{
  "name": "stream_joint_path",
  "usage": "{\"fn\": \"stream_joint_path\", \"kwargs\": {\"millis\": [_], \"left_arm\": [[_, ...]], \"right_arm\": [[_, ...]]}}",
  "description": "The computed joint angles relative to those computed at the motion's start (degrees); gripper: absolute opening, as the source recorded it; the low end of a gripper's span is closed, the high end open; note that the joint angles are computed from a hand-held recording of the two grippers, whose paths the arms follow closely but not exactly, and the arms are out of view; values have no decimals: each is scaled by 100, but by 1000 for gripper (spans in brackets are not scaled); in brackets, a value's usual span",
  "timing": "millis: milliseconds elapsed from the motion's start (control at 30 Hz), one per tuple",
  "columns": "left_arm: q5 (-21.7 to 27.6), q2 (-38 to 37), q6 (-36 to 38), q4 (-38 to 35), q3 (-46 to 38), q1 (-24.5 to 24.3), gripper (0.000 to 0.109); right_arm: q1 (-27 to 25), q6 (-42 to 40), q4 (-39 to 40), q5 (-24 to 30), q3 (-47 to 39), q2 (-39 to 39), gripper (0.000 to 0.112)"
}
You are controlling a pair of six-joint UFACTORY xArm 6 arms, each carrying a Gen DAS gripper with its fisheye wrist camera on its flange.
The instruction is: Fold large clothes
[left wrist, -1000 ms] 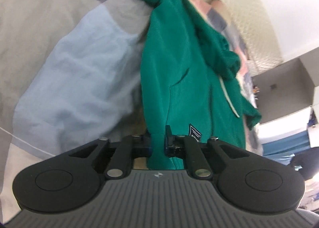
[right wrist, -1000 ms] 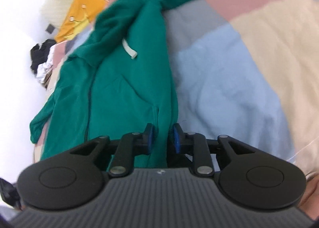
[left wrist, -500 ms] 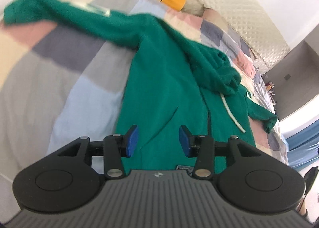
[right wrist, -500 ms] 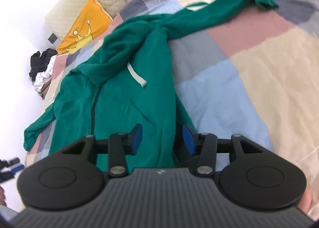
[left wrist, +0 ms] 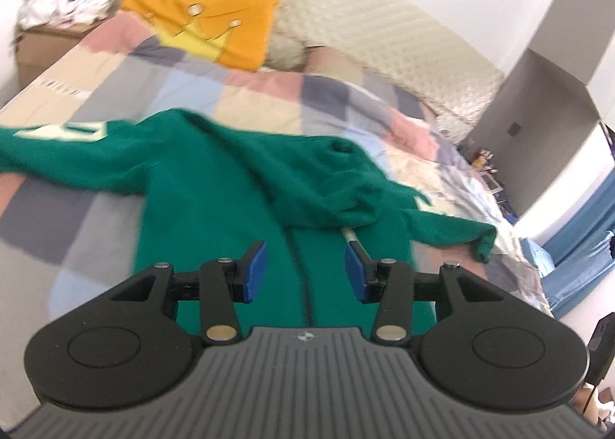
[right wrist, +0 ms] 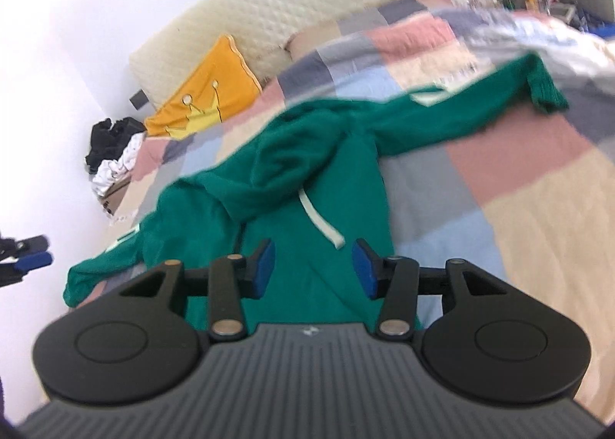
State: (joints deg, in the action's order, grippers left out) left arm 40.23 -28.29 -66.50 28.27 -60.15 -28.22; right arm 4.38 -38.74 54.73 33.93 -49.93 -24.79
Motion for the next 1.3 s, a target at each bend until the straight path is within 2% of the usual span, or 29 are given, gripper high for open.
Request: {"fn": "stream_joint_path", "kwargs": {"millis": [233,400,467,600,700,800,900,1000,1133,1200,1233,1267,1300], "left_arm": [[-384,1838,-559,838,-1395,-430,50],[-712,2672,-895,1225,-1736,-489,50],[-788,2935,-934,1255,-1778,-448,51],[-897,3502,-755,871,-1996,-212,51],[-931,3865,-900,755,-2173,78,61],[-955,4273,-994,562,-2475,424,64],[-1031,4718,-1094,284,-2854,804,68],[-1285,5158,-985,-125,-3270,1171,69],[-1713,5819,-1269,-143,-3921,1582,71],[-1738,6214,-1337,-336,-4354,1722,72],[-1713,6423,-1293,-499,-4582,1773,72],[-1650,6646,-1124,-745,-4841,1810,72],[-1479,6903,-923,-967,-5184,1828,72]], "right_arm": [[251,-231,170,-513,-398,321,49],[351,-978,681,-1116,-326,610,49],[325,-1325,1001,-1177,-271,727,49],[400,-1796,1254,-1378,-197,914,49],[494,-1967,1373,-1479,-230,1062,49],[498,-2097,1675,-1326,-312,1222,49],[605,-2367,1930,-1420,-385,1410,49],[692,-2630,2190,-1457,-553,1673,49],[791,-2928,2529,-1549,-823,2043,49],[803,-3036,2627,-1512,-955,2215,59],[822,-3092,2698,-1516,-1024,2298,73],[836,-3199,2836,-1542,-1084,2371,81],[856,-3316,2980,-1568,-1161,2458,81]]}}
